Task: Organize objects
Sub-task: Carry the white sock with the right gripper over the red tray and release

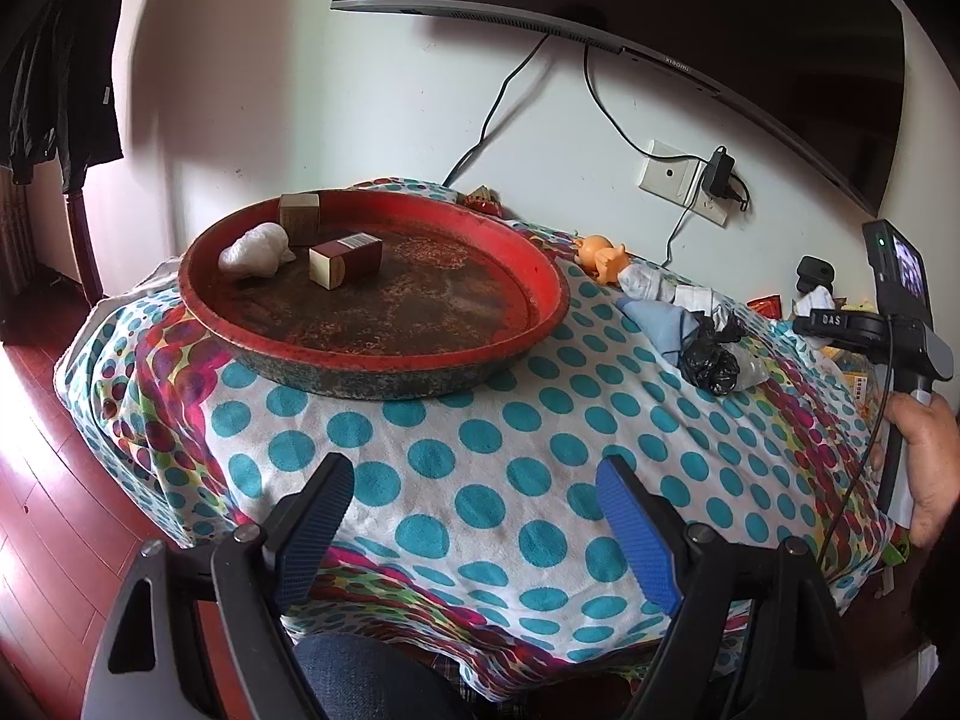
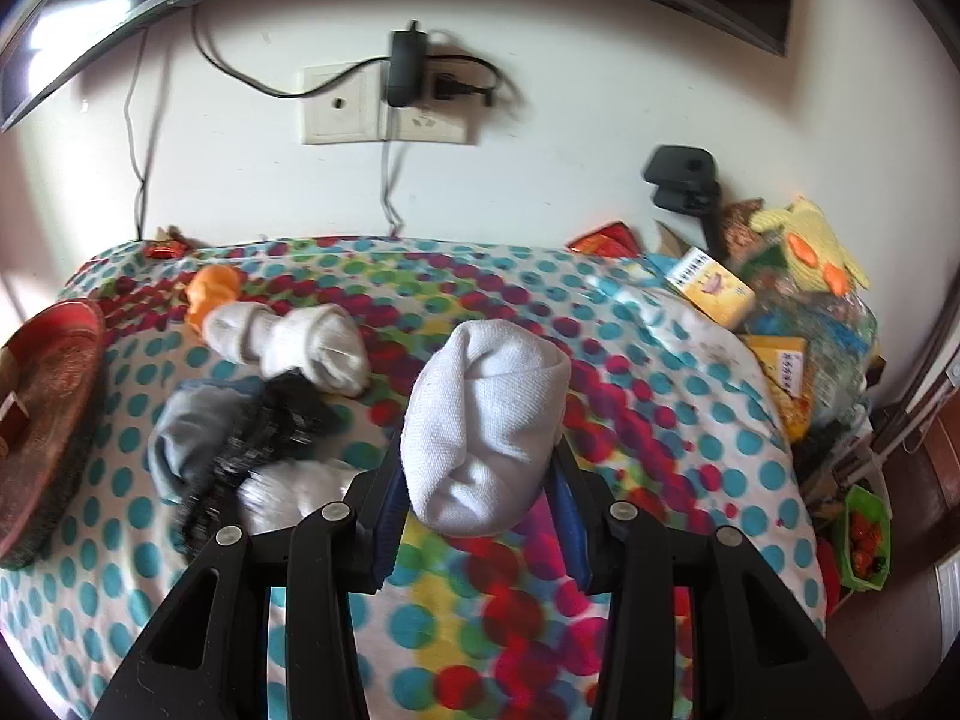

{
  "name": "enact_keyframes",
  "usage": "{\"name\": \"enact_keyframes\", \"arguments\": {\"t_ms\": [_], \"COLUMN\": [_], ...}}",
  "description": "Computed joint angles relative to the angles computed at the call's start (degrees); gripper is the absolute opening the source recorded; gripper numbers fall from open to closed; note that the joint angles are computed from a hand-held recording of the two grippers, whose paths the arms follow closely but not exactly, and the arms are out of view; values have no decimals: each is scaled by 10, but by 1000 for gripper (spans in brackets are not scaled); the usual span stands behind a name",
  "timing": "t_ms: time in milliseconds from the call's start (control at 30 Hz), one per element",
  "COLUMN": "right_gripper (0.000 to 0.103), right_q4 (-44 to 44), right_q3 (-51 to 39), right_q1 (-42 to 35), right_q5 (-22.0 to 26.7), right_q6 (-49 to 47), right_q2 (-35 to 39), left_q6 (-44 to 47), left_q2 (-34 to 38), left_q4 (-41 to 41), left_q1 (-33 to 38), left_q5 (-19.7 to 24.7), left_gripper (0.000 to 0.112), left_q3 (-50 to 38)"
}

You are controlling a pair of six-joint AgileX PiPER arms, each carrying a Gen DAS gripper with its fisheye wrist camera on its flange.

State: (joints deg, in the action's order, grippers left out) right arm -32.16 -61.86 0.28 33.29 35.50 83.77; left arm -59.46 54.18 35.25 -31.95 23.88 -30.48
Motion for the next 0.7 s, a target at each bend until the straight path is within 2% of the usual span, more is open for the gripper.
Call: {"name": "enact_keyframes", "arguments": {"t_ms": [333,567,700], "right_gripper": [40,41,41], "right_q4": [-39,-41,-39], "right_q3": [-92,-193,-251], "right_q1": [116,188,221], "right_q5": [44,83,103], "right_q6": [45,42,31], "right_q2": [62,133,175], "left_q6": [8,15,-99], "left_q2": [-9,-19,-33], "left_q4": [-4,-8,114], "left_q1": [18,44,17], "left_q5": [-4,-10,23], "left_gripper": [85,85,85], "left_q3": [0,2,3]}}
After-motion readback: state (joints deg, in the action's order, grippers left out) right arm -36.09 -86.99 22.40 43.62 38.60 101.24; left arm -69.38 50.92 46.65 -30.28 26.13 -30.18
